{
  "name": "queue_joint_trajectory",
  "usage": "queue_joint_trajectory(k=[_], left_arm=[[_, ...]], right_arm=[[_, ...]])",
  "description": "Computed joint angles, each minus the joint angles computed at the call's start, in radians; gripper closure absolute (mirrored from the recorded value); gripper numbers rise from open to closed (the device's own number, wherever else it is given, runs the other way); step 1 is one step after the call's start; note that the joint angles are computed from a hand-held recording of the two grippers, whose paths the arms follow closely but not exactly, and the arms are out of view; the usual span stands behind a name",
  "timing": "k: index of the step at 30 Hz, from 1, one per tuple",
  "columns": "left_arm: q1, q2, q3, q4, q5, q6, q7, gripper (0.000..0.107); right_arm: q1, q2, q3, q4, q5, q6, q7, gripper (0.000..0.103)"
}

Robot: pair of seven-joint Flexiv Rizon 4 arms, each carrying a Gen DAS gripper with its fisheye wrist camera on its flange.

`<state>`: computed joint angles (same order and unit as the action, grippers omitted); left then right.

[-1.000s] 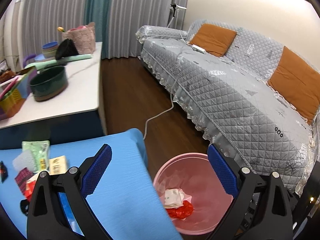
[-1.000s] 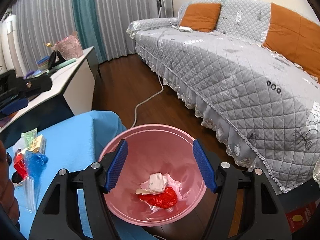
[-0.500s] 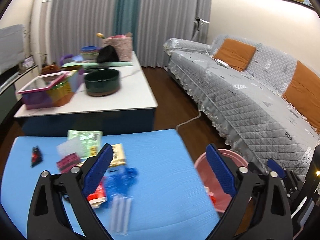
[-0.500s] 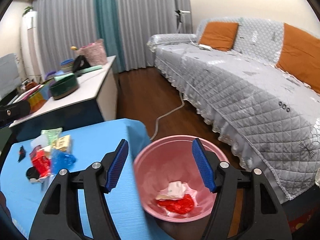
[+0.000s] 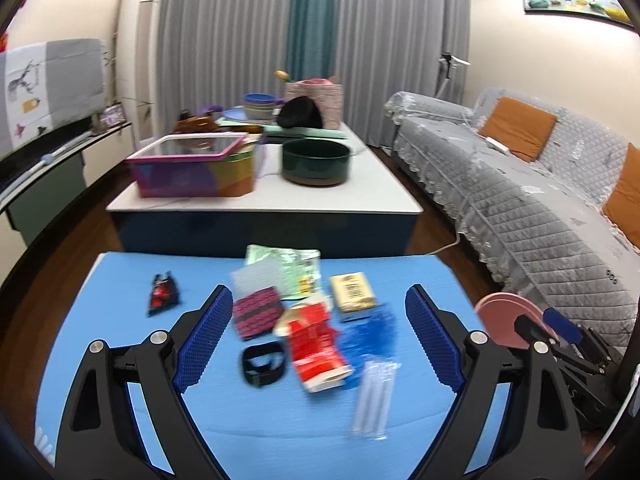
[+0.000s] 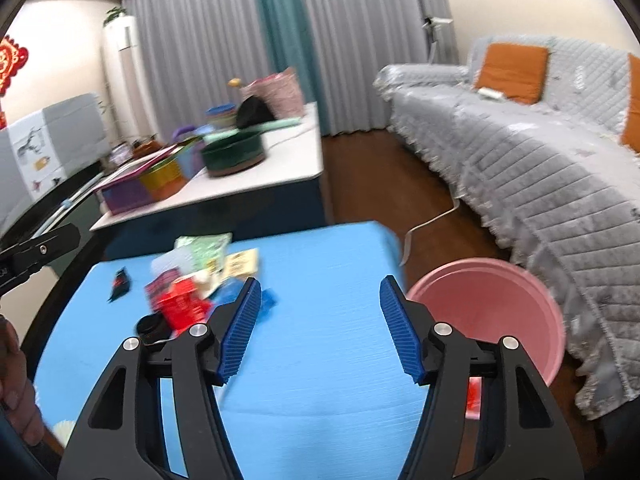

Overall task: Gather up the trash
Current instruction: 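Return both tools to the table toward the straws and black strap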

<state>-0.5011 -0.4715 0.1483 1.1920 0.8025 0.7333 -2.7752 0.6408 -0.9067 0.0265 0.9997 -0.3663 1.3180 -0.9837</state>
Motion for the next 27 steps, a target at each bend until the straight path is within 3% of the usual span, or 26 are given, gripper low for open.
queue_joint_trajectory(k=[5, 12, 23, 27], left_arm=[[0.001, 0.051, 0.016, 0.116, 0.042, 0.011, -0.086, 0.022], [0.06, 0.057, -0.003, 0.229, 0.05, 0.09, -0.145, 0.024], [0.111, -0.025, -0.003, 0.224, -0.061, 0.157, -0.058, 0.024], [0.115, -0.066, 0.002, 0.195, -0.127, 0.138, 0.003, 0.024]], right_arm=[[0.001, -0.061, 0.108, -0.089, 0.045, -0.084, -0.103, 0.042], [0.042, -0.138, 0.138, -0.198, 0.108, -0.195, -0.205, 0.041], [0.087, -0.277, 0.144, -0.457, 0.211, -0.413, -0.321, 0.038], [0.098, -0.327, 0.13, -0.559, 0.244, -0.494, -0.341, 0.038]])
